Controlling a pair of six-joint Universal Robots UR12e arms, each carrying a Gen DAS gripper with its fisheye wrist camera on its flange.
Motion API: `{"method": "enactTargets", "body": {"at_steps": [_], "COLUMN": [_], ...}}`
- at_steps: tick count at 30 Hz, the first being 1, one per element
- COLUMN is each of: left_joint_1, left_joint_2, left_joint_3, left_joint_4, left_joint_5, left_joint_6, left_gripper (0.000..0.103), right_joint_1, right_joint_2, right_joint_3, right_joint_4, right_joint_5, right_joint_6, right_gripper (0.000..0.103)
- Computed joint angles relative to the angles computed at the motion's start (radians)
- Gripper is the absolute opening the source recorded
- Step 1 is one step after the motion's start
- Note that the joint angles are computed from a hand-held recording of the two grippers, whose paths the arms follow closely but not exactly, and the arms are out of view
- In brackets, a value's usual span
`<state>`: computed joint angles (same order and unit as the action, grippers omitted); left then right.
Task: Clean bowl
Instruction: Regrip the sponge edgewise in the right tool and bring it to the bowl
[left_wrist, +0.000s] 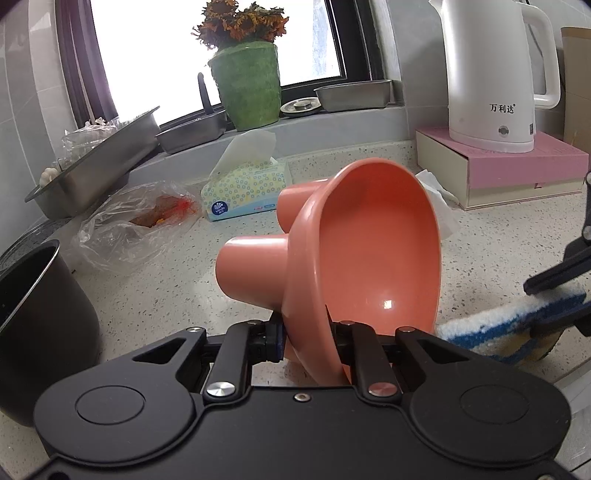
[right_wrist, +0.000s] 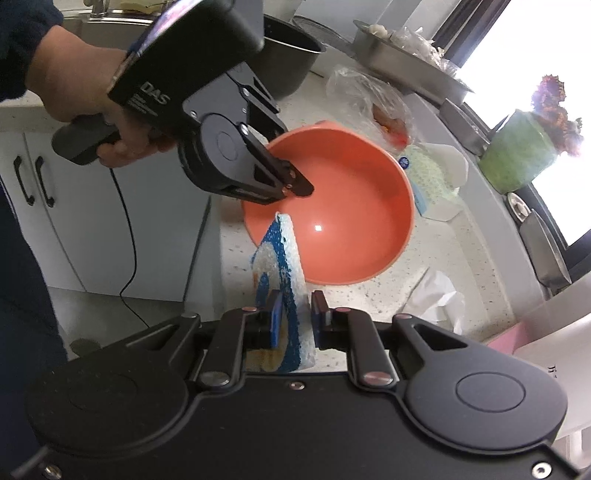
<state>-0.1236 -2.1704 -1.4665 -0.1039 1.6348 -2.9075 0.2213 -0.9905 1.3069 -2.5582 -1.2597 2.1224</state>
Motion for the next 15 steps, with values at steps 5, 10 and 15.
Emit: {"method": "enactTargets", "body": {"at_steps": [5, 10, 15], "left_joint_1": [0.001, 0.002, 0.003], "left_joint_2": [-0.001, 0.001, 0.001], "left_joint_3": [0.000, -0.003, -0.004], "left_joint_4": [0.003, 0.004, 0.005], "left_joint_5": [-0.002, -0.006, -0.011], "left_joint_6": [-0.001, 0.005, 0.008], "left_gripper": [0.016, 0.016, 0.016], "right_joint_1": [0.006, -0.001, 0.004], "right_joint_2": [0.005, 0.009, 0.003], "right_joint_3": [0.000, -0.037, -0.021], "right_joint_4": [-0.008, 0.084, 0.072], "right_joint_5": [-0.035, -0.002, -0.020], "right_joint_6": [-0.020, -0.010, -0.067], "right_gripper": [0.030, 0.029, 0.030]}}
